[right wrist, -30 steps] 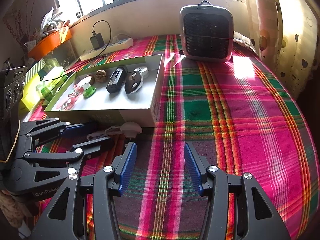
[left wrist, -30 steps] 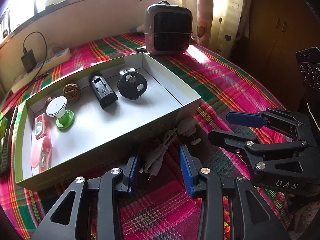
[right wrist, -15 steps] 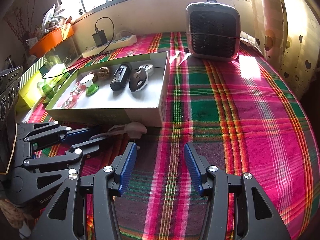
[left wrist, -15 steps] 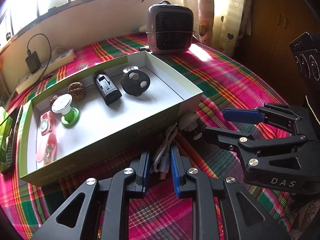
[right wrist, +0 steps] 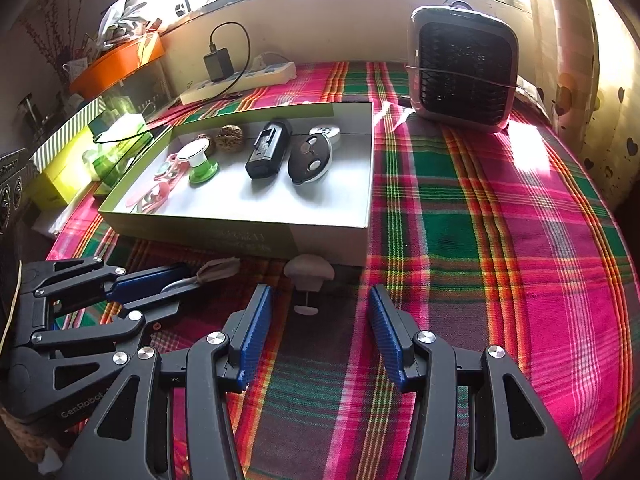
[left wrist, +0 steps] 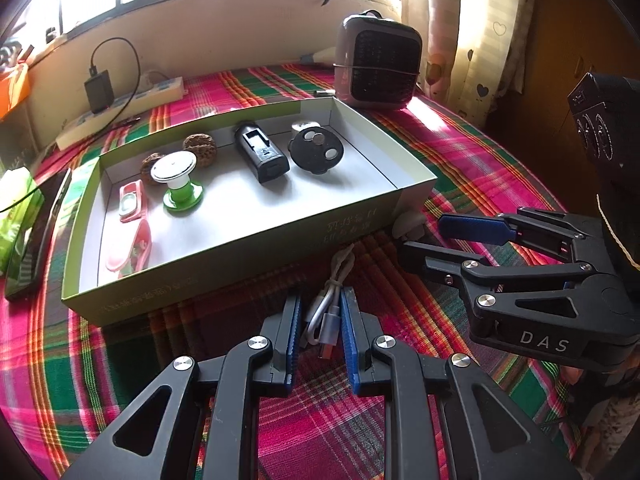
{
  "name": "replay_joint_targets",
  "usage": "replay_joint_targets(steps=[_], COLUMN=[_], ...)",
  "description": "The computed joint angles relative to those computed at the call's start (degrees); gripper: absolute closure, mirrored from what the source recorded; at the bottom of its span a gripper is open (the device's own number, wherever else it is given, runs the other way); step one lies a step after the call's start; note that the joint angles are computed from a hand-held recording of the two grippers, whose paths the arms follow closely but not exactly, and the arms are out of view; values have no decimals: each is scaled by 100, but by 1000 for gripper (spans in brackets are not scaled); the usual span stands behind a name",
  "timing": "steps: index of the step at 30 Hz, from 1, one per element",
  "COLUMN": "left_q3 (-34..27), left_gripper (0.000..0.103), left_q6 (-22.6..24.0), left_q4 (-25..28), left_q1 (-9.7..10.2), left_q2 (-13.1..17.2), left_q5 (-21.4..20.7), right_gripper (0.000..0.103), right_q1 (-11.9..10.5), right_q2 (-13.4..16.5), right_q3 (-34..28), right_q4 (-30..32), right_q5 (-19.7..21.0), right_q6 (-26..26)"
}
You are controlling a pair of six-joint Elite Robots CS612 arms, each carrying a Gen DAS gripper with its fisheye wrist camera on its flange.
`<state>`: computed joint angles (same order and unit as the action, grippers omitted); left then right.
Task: Organize objects
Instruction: 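Grasp the white USB cable with the left gripper while the right gripper grasps the white mushroom-shaped item, then carry the white cable and white item over the lid with both grippers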
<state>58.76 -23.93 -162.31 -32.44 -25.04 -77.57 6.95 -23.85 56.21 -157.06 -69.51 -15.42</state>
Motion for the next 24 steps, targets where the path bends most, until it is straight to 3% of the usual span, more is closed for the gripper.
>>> replay_joint_targets(steps=[13, 18, 24], left_q3=[142, 203, 238], left_gripper=[86, 86, 86], left_q6=[-222, -223, -230], left_q4=[-103, -183, -227], left_q1=[16, 14, 8], left_q2=[-67, -95, -116], left_q5=[12, 35, 61], right_gripper=[53, 74, 76], right_q1=[106, 111, 114], right_q2=[91, 86, 69], right_q3=[-165, -149, -105], right_q4=[-56, -106, -174], right_q5=[-389, -423, -410], right_q6=[-142, -150, -153])
